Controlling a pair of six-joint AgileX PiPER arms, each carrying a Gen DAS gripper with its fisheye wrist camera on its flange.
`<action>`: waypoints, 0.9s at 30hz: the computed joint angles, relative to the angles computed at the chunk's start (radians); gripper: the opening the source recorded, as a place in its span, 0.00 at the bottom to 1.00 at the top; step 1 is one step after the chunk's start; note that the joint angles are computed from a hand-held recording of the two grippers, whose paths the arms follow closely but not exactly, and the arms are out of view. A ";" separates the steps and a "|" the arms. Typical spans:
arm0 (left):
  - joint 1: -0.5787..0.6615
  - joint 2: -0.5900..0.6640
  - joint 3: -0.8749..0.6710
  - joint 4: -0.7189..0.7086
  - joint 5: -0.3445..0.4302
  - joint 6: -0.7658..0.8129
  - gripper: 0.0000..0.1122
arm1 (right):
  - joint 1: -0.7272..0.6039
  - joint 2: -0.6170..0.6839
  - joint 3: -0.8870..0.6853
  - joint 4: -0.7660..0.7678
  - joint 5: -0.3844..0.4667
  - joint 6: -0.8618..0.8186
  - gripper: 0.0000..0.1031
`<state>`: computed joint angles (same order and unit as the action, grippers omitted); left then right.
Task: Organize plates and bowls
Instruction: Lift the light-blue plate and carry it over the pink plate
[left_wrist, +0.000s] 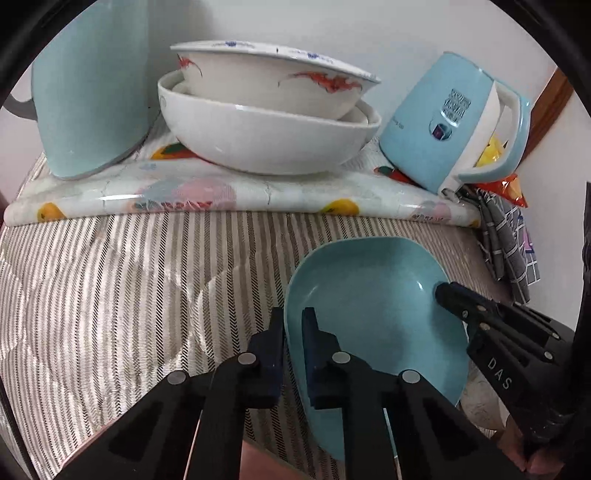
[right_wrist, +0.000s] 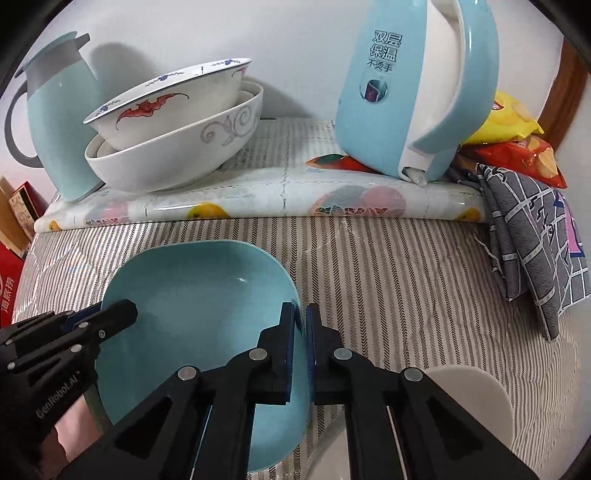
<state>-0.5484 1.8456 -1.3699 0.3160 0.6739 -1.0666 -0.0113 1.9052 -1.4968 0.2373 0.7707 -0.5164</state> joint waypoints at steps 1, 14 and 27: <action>-0.003 -0.007 0.002 0.011 0.003 -0.006 0.09 | -0.002 -0.009 0.006 0.007 -0.001 -0.003 0.06; -0.052 -0.144 0.021 0.090 0.094 -0.071 0.09 | -0.021 -0.170 0.056 0.086 0.034 -0.043 0.06; -0.184 -0.322 0.156 0.195 0.185 -0.263 0.09 | -0.031 -0.373 0.225 0.137 0.057 -0.075 0.06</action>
<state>-0.7322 1.5241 -1.2136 0.5112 0.8594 -1.3298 -0.0426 1.5323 -1.2718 0.3743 0.8275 -0.5910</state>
